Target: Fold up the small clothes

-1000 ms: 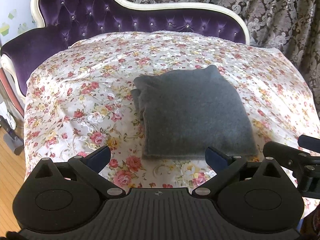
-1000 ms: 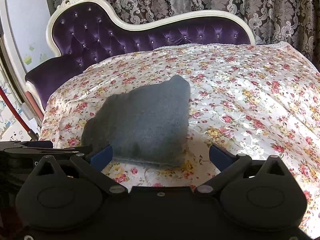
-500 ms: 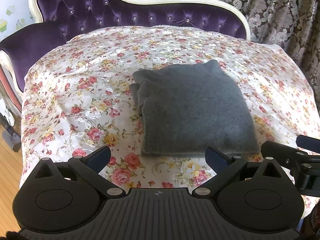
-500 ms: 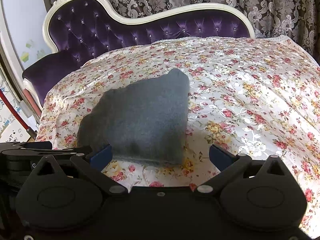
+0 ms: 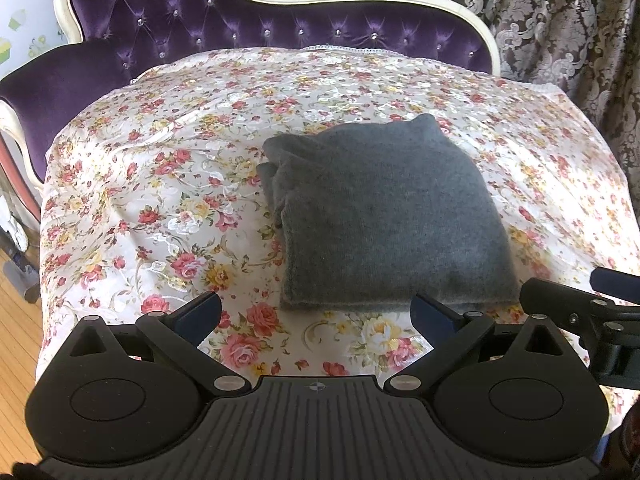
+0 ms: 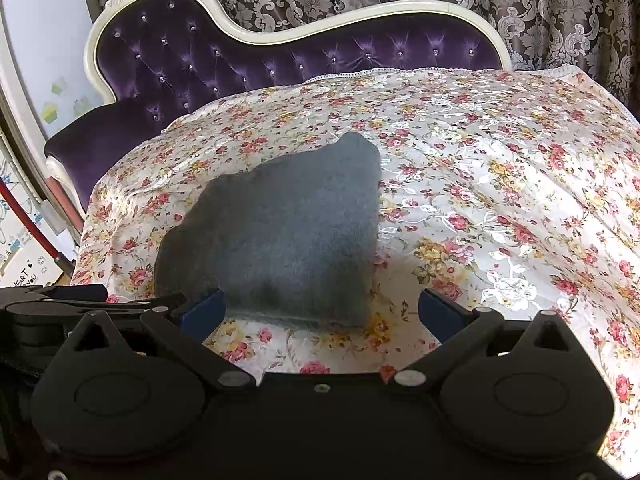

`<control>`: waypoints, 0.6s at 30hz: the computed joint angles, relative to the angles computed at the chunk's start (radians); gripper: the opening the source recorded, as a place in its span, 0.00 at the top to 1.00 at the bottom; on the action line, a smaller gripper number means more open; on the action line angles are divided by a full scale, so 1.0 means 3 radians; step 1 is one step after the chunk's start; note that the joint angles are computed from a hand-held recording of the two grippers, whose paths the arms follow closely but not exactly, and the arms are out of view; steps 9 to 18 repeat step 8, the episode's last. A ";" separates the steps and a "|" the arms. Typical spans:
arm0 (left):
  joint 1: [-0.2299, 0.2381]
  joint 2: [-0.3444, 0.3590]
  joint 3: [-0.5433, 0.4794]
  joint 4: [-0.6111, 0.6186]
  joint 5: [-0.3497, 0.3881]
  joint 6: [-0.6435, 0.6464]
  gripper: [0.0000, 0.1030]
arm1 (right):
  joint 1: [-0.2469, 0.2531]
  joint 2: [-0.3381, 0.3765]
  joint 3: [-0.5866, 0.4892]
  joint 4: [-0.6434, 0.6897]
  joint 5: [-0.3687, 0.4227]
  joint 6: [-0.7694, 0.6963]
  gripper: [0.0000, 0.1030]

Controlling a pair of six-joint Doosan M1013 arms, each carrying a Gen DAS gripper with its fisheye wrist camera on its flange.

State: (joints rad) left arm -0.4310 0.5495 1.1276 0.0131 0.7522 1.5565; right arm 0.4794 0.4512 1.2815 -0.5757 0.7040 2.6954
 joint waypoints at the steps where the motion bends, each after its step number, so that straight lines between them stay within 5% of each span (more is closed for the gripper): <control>1: 0.0001 0.0001 -0.0003 0.0000 0.0000 0.0000 0.01 | 0.0000 0.0000 0.0000 0.0000 0.0000 0.0000 0.01; 18: 0.0000 -0.0010 0.0021 0.0000 -0.0049 0.0015 0.01 | 0.0002 0.0010 -0.0010 0.0013 0.0002 0.0005 0.01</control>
